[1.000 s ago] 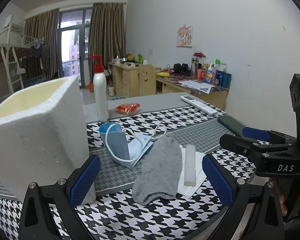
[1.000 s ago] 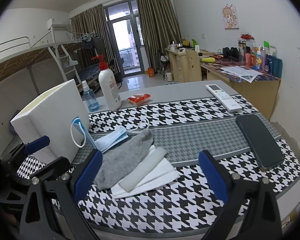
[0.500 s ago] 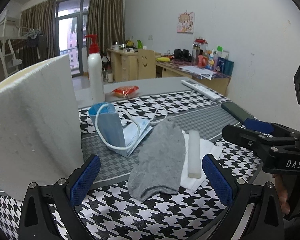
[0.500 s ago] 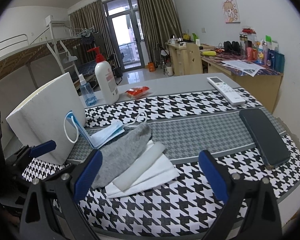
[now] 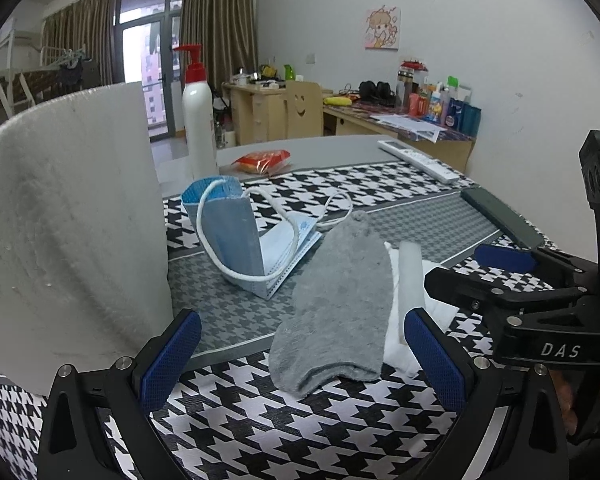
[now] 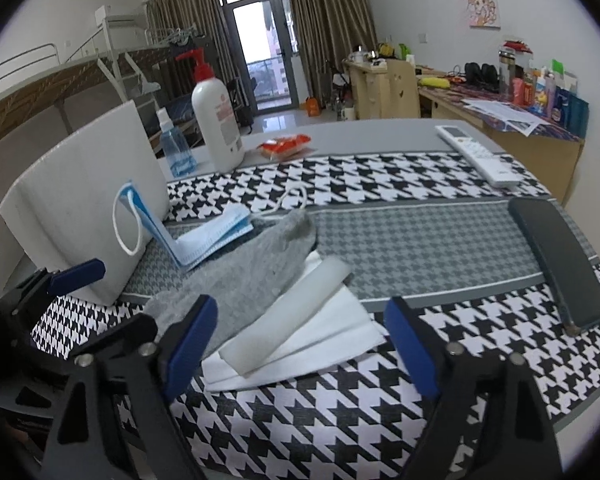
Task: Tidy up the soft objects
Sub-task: 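Lower the right tool onto the white foam stick and close on it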
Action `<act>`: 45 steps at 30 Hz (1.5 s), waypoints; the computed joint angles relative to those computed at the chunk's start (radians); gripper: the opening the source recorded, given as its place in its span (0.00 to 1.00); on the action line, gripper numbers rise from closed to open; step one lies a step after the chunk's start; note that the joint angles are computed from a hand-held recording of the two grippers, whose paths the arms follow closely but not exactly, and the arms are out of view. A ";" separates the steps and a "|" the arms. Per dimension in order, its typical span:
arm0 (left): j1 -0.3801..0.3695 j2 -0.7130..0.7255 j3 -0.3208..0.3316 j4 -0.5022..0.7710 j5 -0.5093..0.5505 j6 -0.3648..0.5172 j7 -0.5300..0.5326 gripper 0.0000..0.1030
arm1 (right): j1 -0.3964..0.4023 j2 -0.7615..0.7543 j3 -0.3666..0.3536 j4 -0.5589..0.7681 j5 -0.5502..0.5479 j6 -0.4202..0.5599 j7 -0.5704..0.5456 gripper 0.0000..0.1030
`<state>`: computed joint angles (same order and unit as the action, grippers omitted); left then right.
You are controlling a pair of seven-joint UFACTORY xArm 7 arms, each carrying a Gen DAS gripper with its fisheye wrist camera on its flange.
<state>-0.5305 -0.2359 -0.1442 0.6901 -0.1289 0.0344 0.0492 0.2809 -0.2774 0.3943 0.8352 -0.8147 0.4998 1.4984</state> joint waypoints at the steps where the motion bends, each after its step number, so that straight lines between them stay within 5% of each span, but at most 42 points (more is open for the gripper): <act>1: 0.011 0.002 -0.008 0.002 0.010 0.003 -0.006 0.99 | 0.001 0.002 -0.007 -0.004 0.009 -0.010 -0.004 0.74; 12: 0.000 0.018 0.003 0.021 -0.011 0.023 0.010 0.99 | 0.017 0.053 -0.032 0.015 0.084 -0.049 -0.072 0.57; 17: -0.009 0.019 0.013 0.021 -0.030 0.020 0.034 0.99 | 0.033 0.077 -0.056 0.024 0.131 -0.066 -0.106 0.40; 30: 0.011 0.026 -0.007 0.028 -0.033 0.024 0.030 0.99 | 0.063 0.116 -0.088 0.063 0.187 -0.052 -0.175 0.35; 35: 0.016 0.022 -0.010 0.025 -0.024 0.024 0.018 0.99 | 0.062 0.110 -0.101 0.048 0.226 -0.074 -0.182 0.15; 45: 0.017 0.019 -0.012 0.024 -0.005 0.015 0.016 0.99 | 0.008 0.010 -0.050 0.002 0.170 -0.061 -0.139 0.10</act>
<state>-0.5138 -0.2164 -0.1566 0.7142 -0.1335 0.0498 0.0657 0.2889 -0.2674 0.3439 0.8371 -0.6450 0.4383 1.3598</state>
